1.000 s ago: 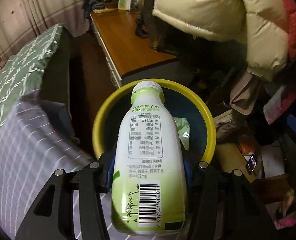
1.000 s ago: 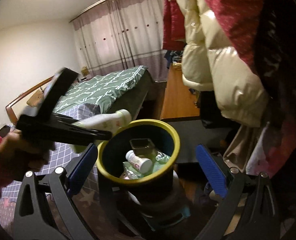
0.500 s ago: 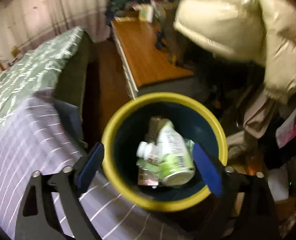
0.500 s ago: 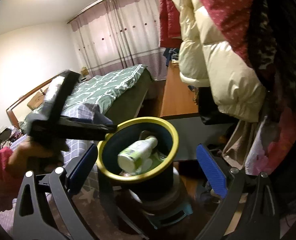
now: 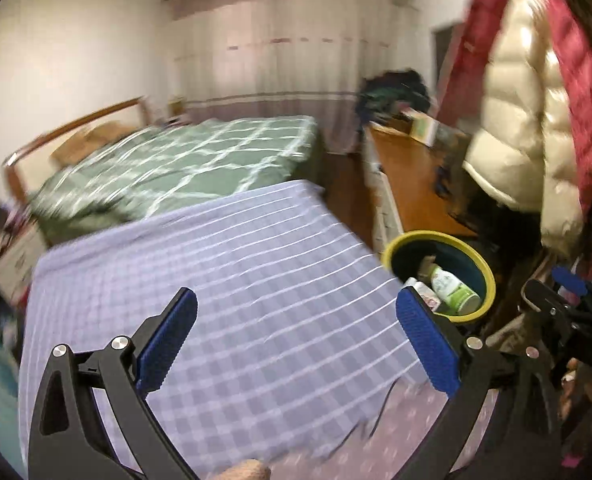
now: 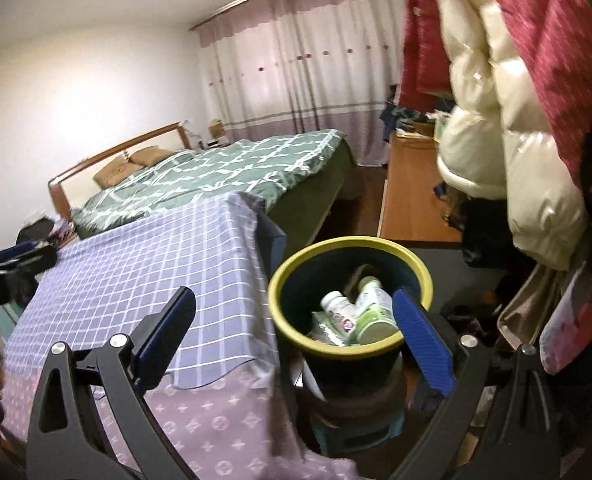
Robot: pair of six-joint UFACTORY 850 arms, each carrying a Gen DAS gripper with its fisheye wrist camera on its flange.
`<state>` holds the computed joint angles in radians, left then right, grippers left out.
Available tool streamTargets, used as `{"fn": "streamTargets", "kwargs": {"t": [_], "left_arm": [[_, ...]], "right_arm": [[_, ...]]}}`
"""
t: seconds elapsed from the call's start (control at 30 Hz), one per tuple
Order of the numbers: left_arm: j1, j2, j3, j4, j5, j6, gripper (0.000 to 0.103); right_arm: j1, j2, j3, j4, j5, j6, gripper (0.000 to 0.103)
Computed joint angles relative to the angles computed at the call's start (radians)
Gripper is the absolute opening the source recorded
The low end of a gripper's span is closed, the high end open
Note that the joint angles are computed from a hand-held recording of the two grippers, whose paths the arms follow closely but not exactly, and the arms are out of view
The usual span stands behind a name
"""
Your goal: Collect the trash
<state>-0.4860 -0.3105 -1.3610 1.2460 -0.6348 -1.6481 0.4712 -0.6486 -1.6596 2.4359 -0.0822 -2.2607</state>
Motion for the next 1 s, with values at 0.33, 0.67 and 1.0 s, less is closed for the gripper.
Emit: {"fn": "streamTargets", "kwargs": {"t": [0.33,0.67,1.0], "left_arm": [[-0.126,0.301,0.344,0.094,-0.314,-0.318,0.098],[-0.242,0.384,0.456,0.058,-0.485,-0.444,0.098],[-0.247,0.396,0.463,0.054,-0.502,-0.459,0.098]], "right_arm": [[0.045,0.067,0.073,0.050,-0.012,-0.128,0.094],[0.059,0.147,0.178,0.210,-0.047,-0.330,0.096],[0.061,0.154,0.179,0.278,-0.055,-0.393,0.096]]}}
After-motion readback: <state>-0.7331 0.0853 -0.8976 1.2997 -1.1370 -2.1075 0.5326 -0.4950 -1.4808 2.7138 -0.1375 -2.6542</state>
